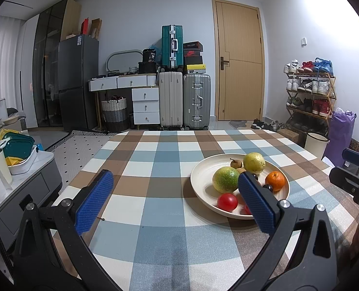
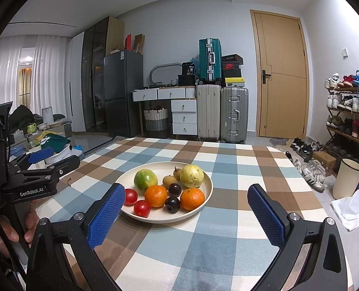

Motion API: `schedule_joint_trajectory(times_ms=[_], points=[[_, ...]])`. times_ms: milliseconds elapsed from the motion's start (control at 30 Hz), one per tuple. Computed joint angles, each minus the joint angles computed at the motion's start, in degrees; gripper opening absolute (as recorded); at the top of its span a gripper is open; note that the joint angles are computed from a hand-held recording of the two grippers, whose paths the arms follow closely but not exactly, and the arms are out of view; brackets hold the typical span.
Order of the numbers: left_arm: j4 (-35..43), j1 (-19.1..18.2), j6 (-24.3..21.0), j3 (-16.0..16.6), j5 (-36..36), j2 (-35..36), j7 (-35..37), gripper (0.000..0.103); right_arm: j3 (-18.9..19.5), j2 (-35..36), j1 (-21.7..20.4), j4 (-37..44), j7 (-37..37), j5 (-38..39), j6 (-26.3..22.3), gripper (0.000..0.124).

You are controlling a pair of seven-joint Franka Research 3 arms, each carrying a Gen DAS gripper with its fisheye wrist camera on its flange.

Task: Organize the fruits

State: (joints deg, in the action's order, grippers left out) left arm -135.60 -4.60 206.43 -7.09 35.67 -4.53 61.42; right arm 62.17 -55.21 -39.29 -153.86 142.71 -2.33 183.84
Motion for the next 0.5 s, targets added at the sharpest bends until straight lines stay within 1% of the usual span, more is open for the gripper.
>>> schedule_joint_trajectory(times_ms=[367, 500], points=[[0.0, 0.0, 0.0, -0.3, -0.9, 0.1, 0.7, 0.102, 0.2, 0.0, -0.2, 0.1, 0.1, 0.0, 0.1, 0.103], [0.0, 0.0, 0.0, 0.0, 0.0, 0.0, 0.0, 0.102, 0.3, 0.1, -0.3, 0.1, 0.1, 0.0, 0.1, 0.103]])
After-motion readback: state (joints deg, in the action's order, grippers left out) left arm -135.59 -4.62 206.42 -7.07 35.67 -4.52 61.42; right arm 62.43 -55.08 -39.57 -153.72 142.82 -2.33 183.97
